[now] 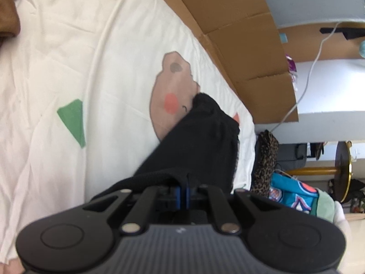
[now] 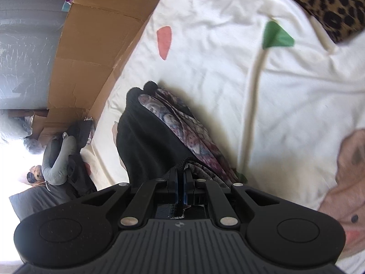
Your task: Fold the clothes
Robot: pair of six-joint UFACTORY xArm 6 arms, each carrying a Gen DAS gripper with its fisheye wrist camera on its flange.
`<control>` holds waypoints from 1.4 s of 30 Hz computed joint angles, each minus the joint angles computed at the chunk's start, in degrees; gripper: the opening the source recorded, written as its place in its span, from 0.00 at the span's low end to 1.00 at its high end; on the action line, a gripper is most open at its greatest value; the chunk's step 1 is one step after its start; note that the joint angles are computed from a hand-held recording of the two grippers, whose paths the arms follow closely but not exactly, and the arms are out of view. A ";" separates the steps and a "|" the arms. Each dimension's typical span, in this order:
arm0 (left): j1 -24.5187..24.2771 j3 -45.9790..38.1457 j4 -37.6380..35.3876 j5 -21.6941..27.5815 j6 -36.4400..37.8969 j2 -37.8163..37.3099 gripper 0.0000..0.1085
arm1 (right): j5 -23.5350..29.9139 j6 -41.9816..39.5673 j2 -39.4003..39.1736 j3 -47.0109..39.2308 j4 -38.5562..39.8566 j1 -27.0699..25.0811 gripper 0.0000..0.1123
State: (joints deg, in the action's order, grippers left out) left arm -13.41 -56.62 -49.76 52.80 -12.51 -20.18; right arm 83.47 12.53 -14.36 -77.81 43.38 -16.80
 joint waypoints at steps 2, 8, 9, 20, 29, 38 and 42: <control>0.15 0.72 -0.62 -1.46 0.91 0.24 0.04 | -1.39 -0.47 1.10 -0.12 -0.34 0.96 0.02; -0.93 3.71 -1.85 -4.92 1.33 2.70 0.06 | -6.06 -1.11 1.64 3.98 -1.52 2.64 0.03; -1.16 4.14 -1.96 -5.50 1.15 3.03 0.06 | -6.29 -1.12 1.45 4.48 -1.32 2.56 0.05; -2.20 6.11 -3.29 -6.79 3.42 1.82 0.37 | -5.64 -3.53 -0.47 7.68 1.86 2.59 0.34; -2.04 5.84 -6.03 -9.02 4.07 2.14 0.40 | -11.10 -0.46 0.82 7.76 5.73 3.73 0.34; -1.43 1.38 -6.05 -12.79 4.25 4.52 0.44 | -13.46 -0.75 3.20 2.37 5.53 4.25 0.34; -0.94 0.67 -1.81 -14.22 3.02 4.45 0.44 | -14.22 -2.78 2.58 1.52 2.84 4.56 0.34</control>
